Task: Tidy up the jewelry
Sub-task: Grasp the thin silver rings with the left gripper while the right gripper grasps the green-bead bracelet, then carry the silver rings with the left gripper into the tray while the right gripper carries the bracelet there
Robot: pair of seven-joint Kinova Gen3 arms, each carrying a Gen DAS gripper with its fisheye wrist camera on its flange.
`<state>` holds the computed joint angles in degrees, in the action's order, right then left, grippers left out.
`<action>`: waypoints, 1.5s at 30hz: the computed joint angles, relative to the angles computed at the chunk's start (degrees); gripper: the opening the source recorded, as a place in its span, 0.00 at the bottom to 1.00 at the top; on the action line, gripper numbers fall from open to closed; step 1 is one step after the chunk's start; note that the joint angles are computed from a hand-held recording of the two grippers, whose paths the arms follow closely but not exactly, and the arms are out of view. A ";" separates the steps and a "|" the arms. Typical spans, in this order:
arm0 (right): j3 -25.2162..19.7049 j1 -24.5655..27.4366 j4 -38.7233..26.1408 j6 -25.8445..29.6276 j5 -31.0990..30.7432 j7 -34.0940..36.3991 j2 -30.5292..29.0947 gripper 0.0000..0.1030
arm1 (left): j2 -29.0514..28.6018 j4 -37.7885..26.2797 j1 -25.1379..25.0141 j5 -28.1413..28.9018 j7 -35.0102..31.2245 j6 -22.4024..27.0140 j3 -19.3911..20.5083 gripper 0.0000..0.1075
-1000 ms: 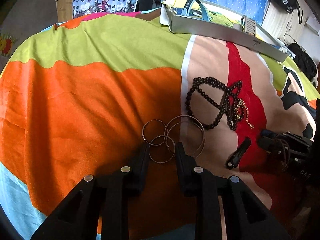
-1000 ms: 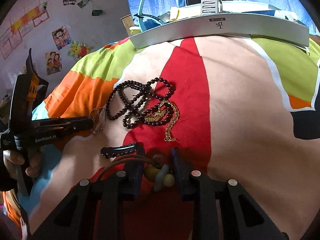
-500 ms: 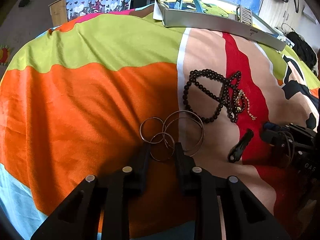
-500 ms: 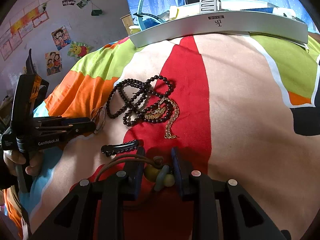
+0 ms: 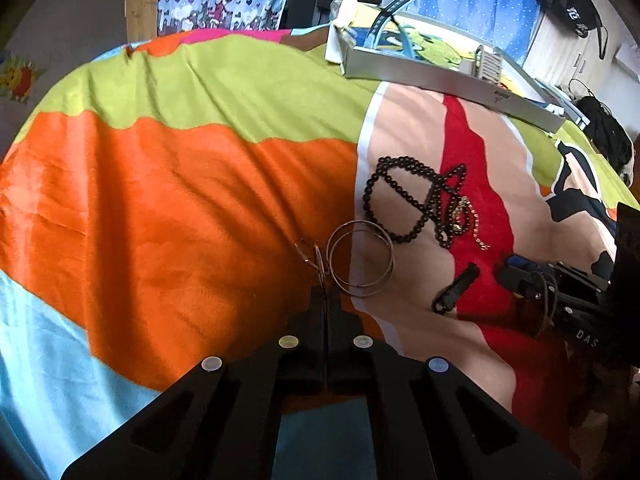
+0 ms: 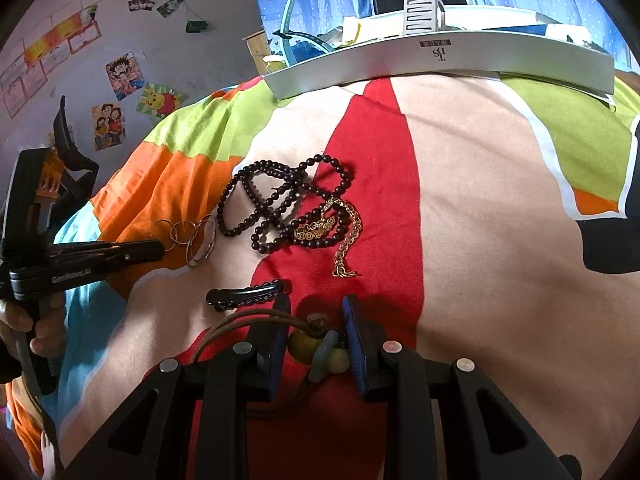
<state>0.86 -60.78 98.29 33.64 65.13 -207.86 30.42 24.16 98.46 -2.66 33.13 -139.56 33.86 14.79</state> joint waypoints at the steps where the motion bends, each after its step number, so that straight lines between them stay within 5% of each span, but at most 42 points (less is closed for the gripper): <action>1: 0.19 -0.37 0.02 0.27 0.43 -0.39 -0.03 0.25 | -0.50 0.38 -0.04 -0.01 -0.34 -0.19 0.11 0.00; 15: -3.69 -1.80 1.24 8.76 9.97 -9.70 -2.85 0.24 | -7.39 0.52 0.39 7.91 -8.67 4.36 0.63 0.00; 22: -6.94 -1.47 1.66 15.70 11.76 -11.07 -5.51 0.24 | -8.40 -5.94 5.00 6.88 -6.88 9.31 -1.58 0.00; 25: -4.22 -2.54 1.26 15.68 8.12 -6.90 -7.94 0.24 | -7.04 -10.55 7.41 5.39 -4.42 10.65 -1.45 0.00; 29: -10.18 6.16 0.23 16.82 4.32 2.42 -11.47 0.24 | -2.84 -20.14 12.89 4.04 -0.75 13.61 -3.56 0.00; 34: -14.99 19.43 -2.88 16.17 -2.28 14.07 -14.48 0.25 | 5.31 -33.41 16.40 -2.36 5.76 14.39 -0.70 0.00; 41: -24.12 37.47 -12.69 21.78 -11.17 30.38 -10.01 0.25 | 17.98 -51.99 21.76 -10.82 17.99 15.46 -0.46 0.00; 45: -17.82 36.37 -17.97 23.70 -19.10 39.30 -6.86 0.25 | 24.82 -62.61 24.34 -14.38 25.91 20.27 -2.01 0.00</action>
<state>-16.97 -24.41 80.32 57.34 46.03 -168.56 23.56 48.98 35.86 21.68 18.75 -113.65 54.13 12.78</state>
